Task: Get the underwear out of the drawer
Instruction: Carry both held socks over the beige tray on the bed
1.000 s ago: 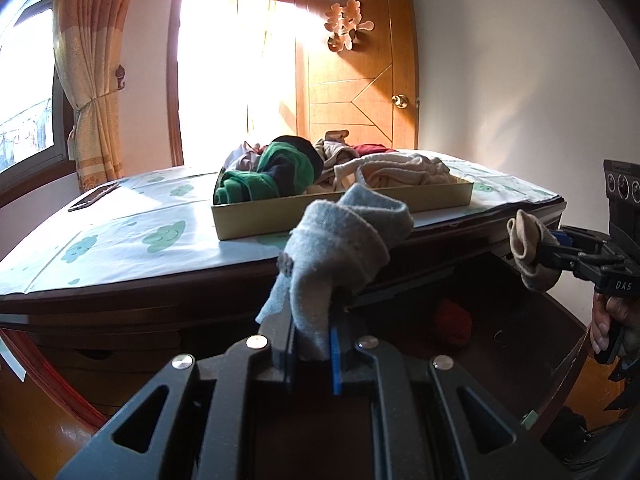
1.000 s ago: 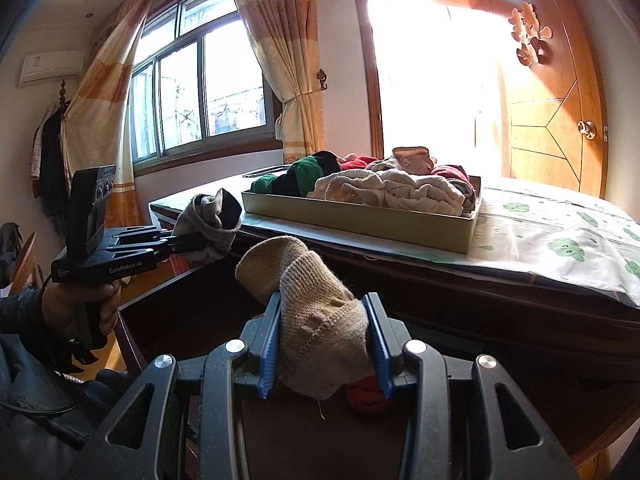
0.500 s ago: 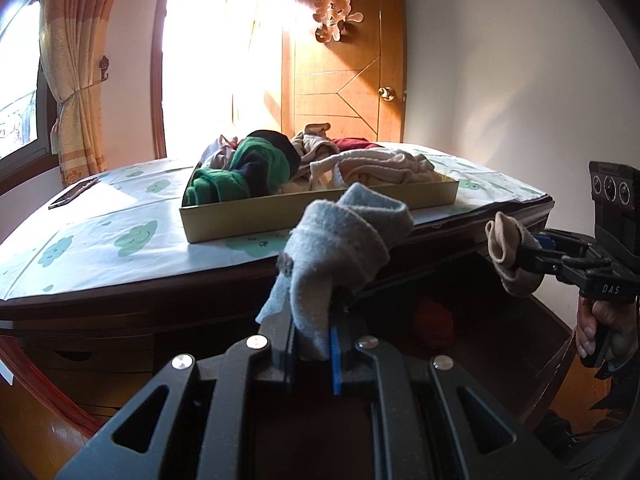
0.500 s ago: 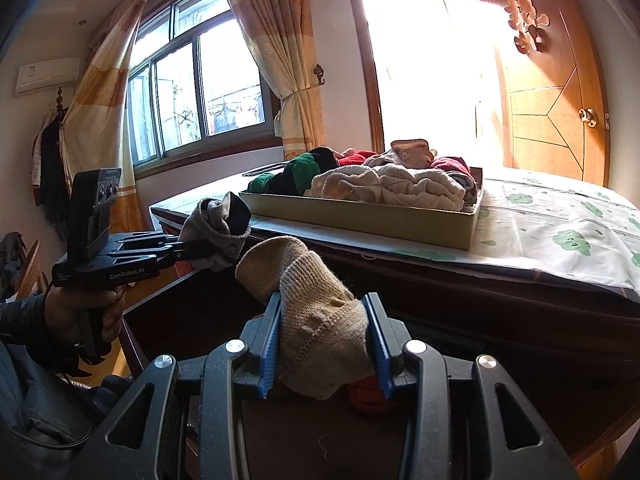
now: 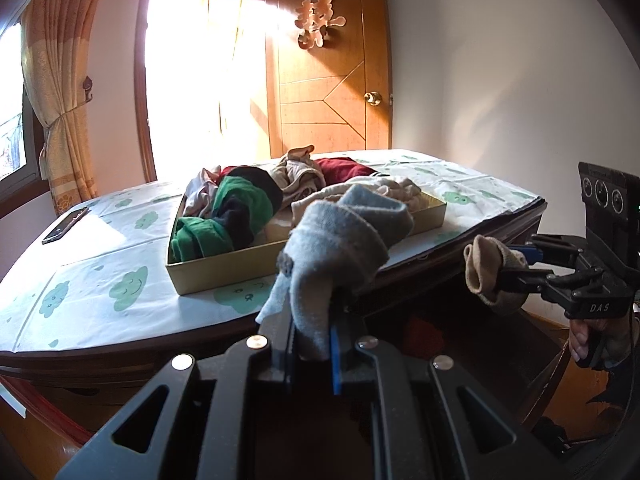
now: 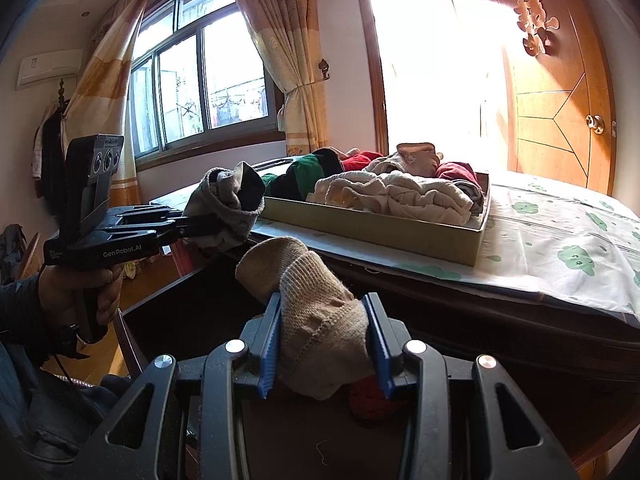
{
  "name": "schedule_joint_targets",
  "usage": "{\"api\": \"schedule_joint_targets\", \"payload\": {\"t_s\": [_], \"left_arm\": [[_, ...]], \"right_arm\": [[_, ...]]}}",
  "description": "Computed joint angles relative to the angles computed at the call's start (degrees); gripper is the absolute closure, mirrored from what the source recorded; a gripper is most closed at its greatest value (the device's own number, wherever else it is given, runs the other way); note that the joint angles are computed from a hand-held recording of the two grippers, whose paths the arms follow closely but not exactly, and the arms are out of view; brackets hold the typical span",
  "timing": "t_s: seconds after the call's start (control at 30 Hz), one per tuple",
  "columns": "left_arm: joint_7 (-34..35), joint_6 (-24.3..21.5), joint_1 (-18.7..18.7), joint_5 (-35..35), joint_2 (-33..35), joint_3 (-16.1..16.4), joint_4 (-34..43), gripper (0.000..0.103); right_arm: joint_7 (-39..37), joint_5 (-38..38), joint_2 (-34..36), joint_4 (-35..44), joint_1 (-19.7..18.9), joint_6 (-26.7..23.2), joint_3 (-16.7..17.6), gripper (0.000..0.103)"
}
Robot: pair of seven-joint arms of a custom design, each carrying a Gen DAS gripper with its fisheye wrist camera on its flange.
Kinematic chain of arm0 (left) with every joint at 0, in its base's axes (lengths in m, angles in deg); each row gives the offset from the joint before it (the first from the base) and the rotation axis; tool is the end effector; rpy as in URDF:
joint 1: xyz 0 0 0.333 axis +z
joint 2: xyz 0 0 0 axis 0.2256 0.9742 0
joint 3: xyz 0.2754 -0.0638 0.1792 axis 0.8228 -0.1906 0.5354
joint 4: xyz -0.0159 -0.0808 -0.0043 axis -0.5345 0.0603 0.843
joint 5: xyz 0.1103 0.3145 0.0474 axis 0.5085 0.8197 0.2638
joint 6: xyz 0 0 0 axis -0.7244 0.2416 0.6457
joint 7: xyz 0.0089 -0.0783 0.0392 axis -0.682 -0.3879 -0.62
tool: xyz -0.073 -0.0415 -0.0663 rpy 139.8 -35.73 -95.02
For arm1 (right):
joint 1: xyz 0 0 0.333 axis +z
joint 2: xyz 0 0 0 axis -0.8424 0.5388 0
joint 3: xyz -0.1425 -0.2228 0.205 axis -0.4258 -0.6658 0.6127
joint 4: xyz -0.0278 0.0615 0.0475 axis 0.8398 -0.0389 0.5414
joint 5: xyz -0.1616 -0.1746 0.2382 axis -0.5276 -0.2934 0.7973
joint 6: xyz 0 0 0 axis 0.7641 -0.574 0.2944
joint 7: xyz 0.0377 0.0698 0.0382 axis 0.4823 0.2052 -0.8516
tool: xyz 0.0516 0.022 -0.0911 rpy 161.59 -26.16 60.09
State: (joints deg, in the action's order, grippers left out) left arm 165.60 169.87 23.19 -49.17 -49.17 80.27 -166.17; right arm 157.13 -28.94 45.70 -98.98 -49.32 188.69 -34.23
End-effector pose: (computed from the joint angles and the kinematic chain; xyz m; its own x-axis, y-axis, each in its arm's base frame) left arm 0.5949 0.0352 0.5799 -0.6922 -0.7216 -0.0096 -0.3281 0.3265 -0.8864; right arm 0.4366 0.2246 0.5863 0.2840 -0.9557 -0.0770 -0.4454 -0.0604 -0.8933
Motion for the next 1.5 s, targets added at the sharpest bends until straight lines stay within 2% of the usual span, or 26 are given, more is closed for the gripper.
{"api": "schedule_joint_targets", "payload": {"t_s": [0.13, 0.3, 0.6, 1.37, 1.5], "left_arm": [[-1.5, -0.8, -0.2, 1.2, 0.2, -0.1, 1.4, 0.092], [-3.1, -0.9, -0.7, 3.0, 0.5, -0.6, 3.3, 0.092], [-5.2, -0.7, -1.7, 6.3, 2.0, -1.6, 8.0, 0.092], [-12.1, 2.2, -3.2, 14.8, 7.7, -5.3, 18.8, 0.092], [-14.7, 1.7, -3.6, 17.2, 9.4, -5.8, 21.6, 0.092]], "right_arm": [[-6.7, 6.2, -0.4, -0.1, 1.5, -0.1, -1.4, 0.061], [-12.6, 11.8, -0.5, 0.2, 1.4, 0.0, -1.4, 0.061], [-19.4, 17.2, 0.0, 1.8, 1.5, -0.9, -1.2, 0.061], [-35.2, 34.1, 2.5, 6.3, 4.0, -1.5, -4.9, 0.061], [-39.5, 39.0, 3.3, 7.6, 4.9, -2.0, -5.9, 0.061]]}}
